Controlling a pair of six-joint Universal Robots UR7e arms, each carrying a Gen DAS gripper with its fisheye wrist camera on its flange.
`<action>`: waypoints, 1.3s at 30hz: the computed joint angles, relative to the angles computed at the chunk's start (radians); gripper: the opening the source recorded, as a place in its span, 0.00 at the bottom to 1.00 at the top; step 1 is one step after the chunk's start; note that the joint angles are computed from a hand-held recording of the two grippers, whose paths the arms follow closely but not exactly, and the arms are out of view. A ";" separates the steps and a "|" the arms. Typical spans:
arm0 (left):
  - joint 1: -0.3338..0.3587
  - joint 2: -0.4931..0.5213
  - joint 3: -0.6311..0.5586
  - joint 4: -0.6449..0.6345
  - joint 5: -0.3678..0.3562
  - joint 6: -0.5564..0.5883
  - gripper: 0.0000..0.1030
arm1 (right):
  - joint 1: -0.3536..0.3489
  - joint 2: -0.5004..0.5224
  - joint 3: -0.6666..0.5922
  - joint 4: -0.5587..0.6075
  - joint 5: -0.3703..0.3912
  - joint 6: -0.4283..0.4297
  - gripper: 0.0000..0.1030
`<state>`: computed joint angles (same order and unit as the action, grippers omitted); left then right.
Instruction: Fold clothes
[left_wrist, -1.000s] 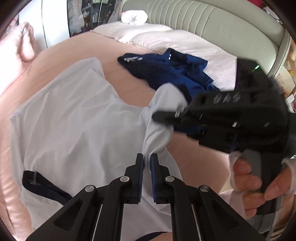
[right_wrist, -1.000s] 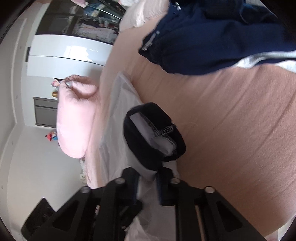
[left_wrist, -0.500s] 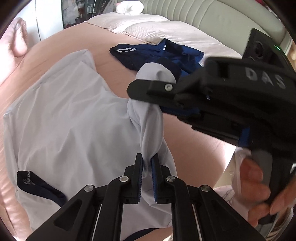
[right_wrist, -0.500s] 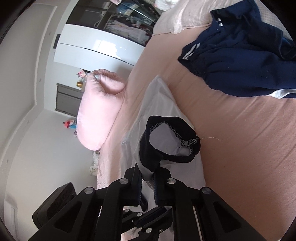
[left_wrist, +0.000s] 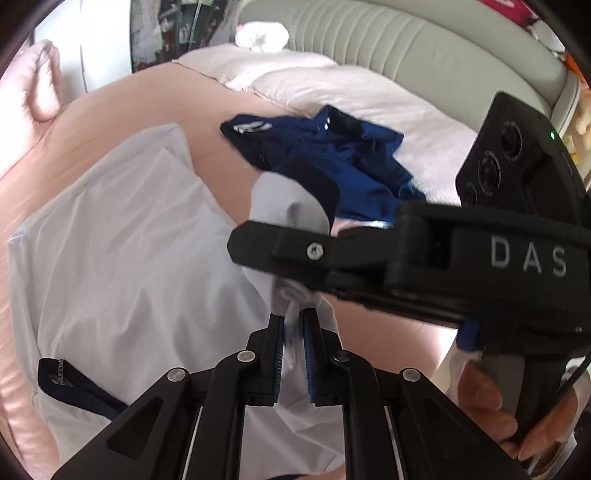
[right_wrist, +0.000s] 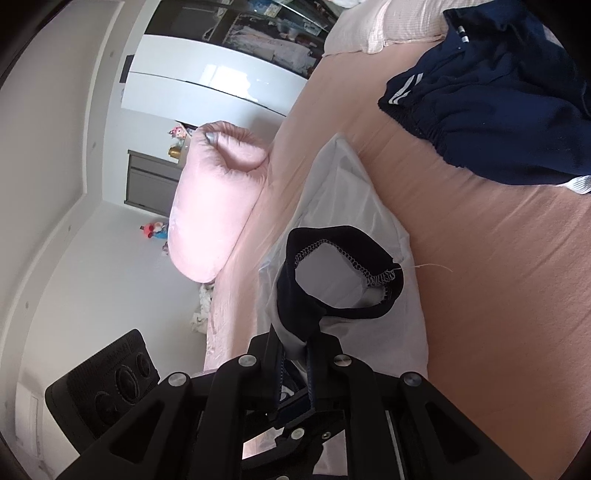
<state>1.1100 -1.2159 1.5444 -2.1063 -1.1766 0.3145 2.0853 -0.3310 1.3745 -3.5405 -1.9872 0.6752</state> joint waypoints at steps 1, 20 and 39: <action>0.008 -0.002 -0.002 -0.002 -0.020 -0.014 0.08 | -0.001 0.000 0.000 0.000 0.008 0.001 0.12; 0.113 0.044 -0.130 0.107 -0.032 -0.192 0.08 | -0.023 -0.049 0.113 -0.005 -0.063 0.188 0.62; 0.096 0.079 -0.239 0.316 -0.069 -0.137 0.10 | -0.006 -0.038 -0.059 0.485 -0.259 0.239 0.07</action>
<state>1.2065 -1.1369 1.3058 -1.7906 -1.2456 0.1776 2.0795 -0.3692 1.3158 -3.0559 -2.2459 0.9140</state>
